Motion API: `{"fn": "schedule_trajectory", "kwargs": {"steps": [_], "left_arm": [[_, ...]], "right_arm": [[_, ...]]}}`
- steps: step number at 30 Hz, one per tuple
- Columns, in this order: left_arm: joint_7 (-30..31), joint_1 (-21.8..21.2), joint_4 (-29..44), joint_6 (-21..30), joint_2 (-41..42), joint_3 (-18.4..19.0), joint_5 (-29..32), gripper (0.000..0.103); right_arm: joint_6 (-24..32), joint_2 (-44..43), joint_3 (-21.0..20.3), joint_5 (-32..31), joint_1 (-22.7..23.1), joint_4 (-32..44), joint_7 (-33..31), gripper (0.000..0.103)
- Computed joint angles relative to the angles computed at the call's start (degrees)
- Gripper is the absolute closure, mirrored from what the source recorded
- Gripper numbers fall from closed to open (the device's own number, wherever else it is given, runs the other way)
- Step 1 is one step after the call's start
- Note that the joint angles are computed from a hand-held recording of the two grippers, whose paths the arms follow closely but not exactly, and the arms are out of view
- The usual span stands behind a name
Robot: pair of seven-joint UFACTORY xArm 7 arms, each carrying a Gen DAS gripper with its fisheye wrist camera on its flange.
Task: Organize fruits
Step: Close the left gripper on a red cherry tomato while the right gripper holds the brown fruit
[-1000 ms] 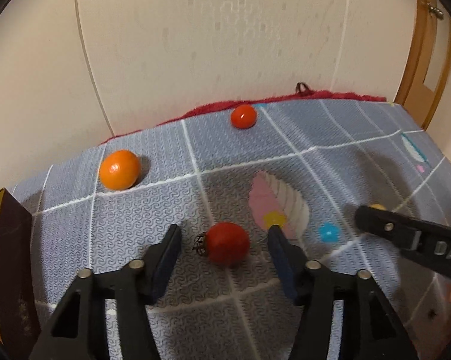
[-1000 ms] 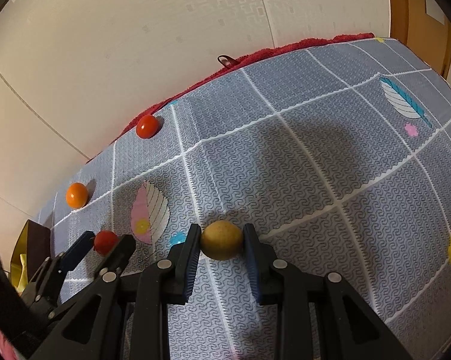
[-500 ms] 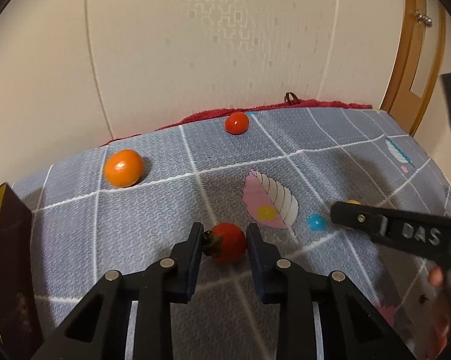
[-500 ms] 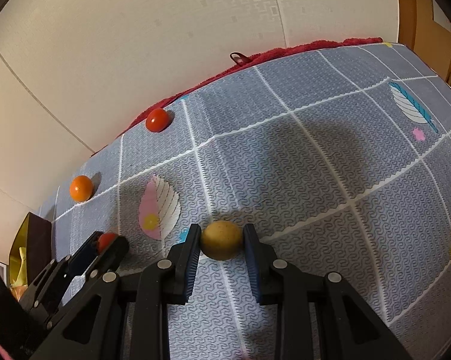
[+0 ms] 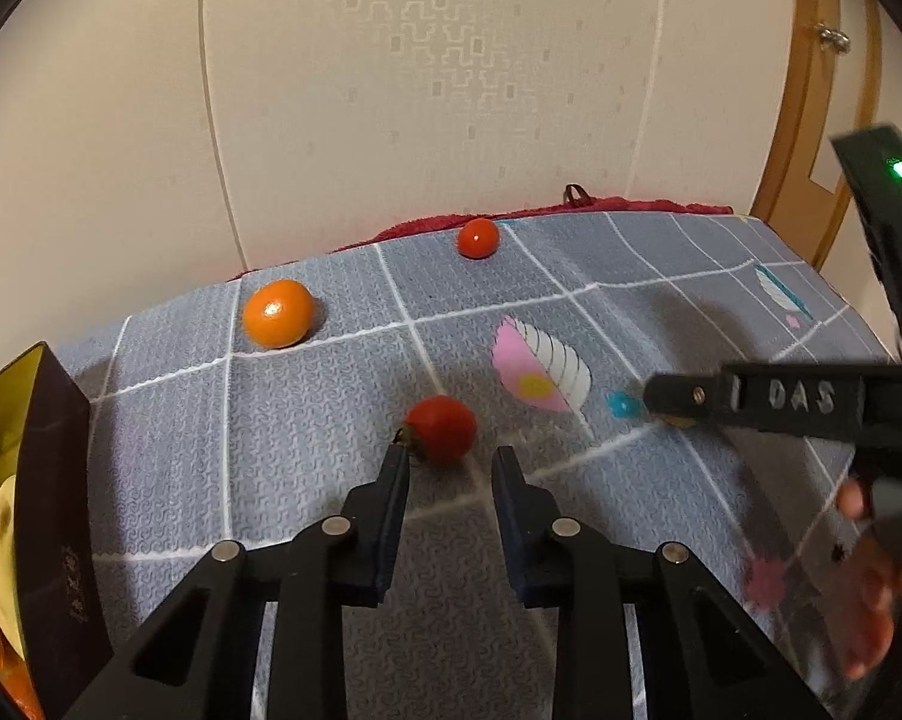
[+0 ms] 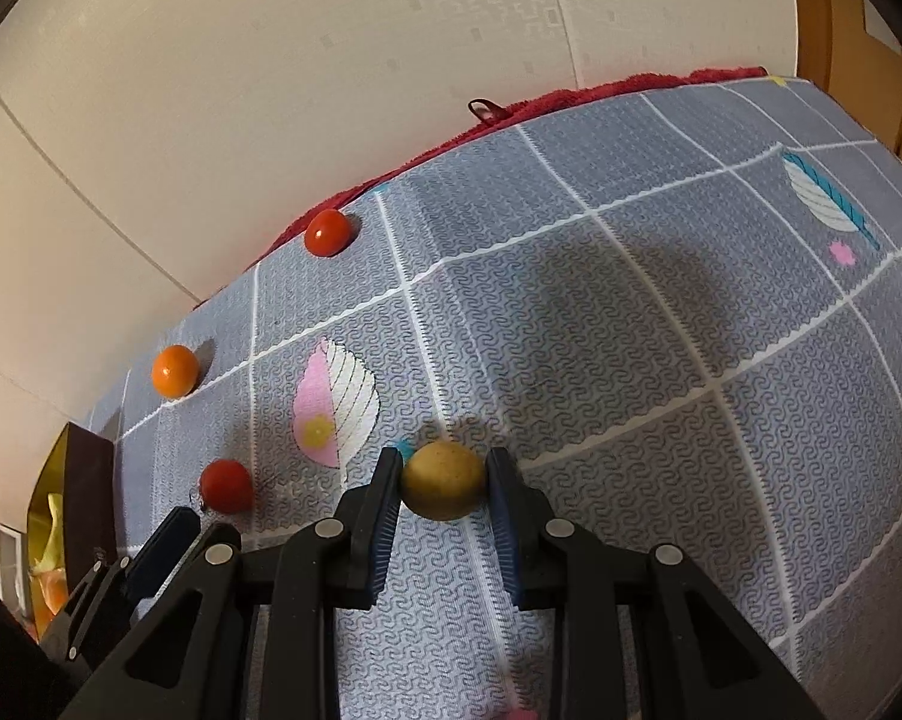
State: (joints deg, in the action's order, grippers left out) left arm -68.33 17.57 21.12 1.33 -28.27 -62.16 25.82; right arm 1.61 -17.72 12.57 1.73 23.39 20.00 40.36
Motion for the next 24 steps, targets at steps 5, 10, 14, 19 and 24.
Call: {"fn": "schedule_trajectory", "kwargs": {"steps": [5, 10, 14, 19, 24], "left_arm": [[0.8, 7.0, 3.8, 1.5, 3.5, -4.3, 2.5, 0.046], [1.9, 12.0, 6.3, 2.3, 6.7, -7.9, 4.2, 0.065], [1.5, 12.4, 5.2, 0.9, 6.5, -8.8, 4.7, 0.075], [1.8, 6.9, 2.1, -0.8, 4.1, -4.2, 2.1, 0.075], [2.0, -2.0, -2.0, -2.5, 0.7, 3.4, -1.4, 0.075]], "right_arm": [[-0.2, 0.1, -1.2, 0.4, 1.0, -0.1, -1.0, 0.074], [-0.7, 0.2, -3.7, 2.4, 3.3, -0.2, -2.9, 0.074], [-0.9, 0.5, -4.4, 3.6, 4.0, -0.1, -3.9, 0.074], [-1.3, 0.8, -2.5, 3.1, 2.4, 0.0, -3.6, 0.074], [-1.9, 1.1, -1.6, 2.5, 1.9, -0.1, -3.2, 0.074]]}}
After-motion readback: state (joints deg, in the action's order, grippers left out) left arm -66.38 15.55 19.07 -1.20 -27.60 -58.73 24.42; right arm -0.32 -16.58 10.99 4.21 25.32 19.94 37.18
